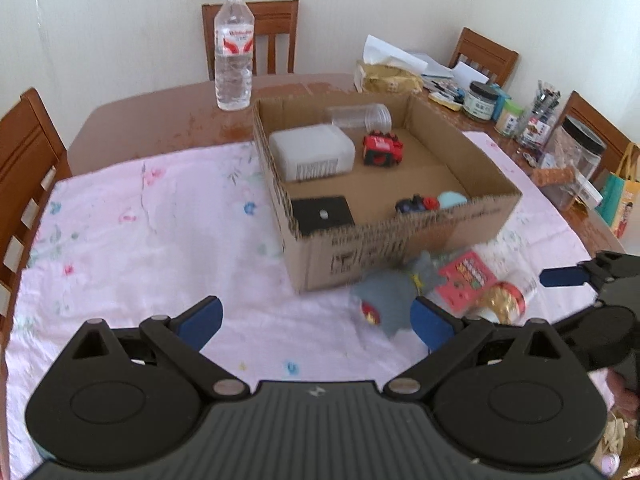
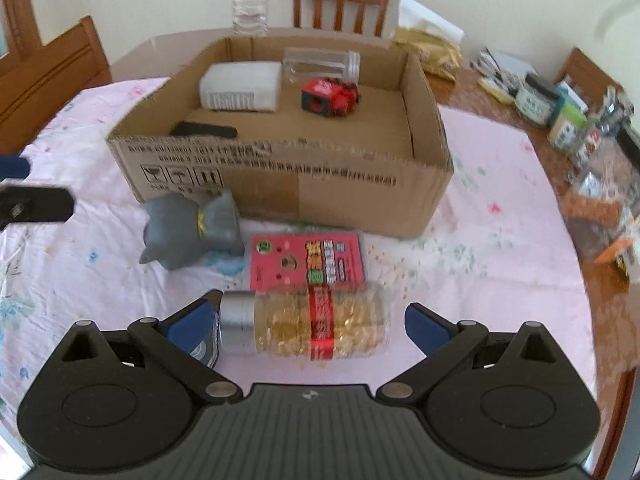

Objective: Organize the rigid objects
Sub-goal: 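Grasp the correction-tape roller with the left tool while the right tool grasps the capsule bottle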

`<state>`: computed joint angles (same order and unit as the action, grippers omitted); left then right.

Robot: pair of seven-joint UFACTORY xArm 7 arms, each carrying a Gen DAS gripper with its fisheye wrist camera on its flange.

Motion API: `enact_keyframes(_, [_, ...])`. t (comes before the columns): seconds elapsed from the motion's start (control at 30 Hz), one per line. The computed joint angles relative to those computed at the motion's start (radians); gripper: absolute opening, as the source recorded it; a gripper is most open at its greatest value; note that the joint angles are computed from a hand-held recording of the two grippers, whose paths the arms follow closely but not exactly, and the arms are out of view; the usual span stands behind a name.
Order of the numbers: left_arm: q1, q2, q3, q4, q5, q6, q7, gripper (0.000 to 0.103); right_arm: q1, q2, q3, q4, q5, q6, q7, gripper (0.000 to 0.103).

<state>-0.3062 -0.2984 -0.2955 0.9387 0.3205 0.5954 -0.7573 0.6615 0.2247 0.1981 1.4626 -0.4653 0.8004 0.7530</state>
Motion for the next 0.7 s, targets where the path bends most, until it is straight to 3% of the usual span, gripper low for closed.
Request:
enact_keyframes(0.13, [-0.025, -0.022, 0.014, -0.042, -0.052, -0.014, 0.038, 0.100, 0.021, 0.030, -0.011, 0.021, -0.041, 0.038, 0.049, 0.103])
enact_keyframes(0.3, [-0.030, -0.019, -0.018, -0.044, -0.052, 0.016, 0.017, 0.100, 0.003, 0.035, -0.014, 0.005, -0.015, 0.006, 0.022, 0.103])
enact_keyframes(0.5, [-0.032, 0.055, -0.070, 0.025, 0.027, 0.084, -0.136, 0.100, -0.047, -0.005, -0.014, -0.069, 0.031, -0.042, -0.080, 0.103])
enact_keyframes(0.7, [-0.103, 0.169, -0.081, 0.128, 0.105, 0.180, -0.287, 0.100, -0.129, -0.051, 0.000, -0.161, 0.165, -0.121, -0.270, 0.103])
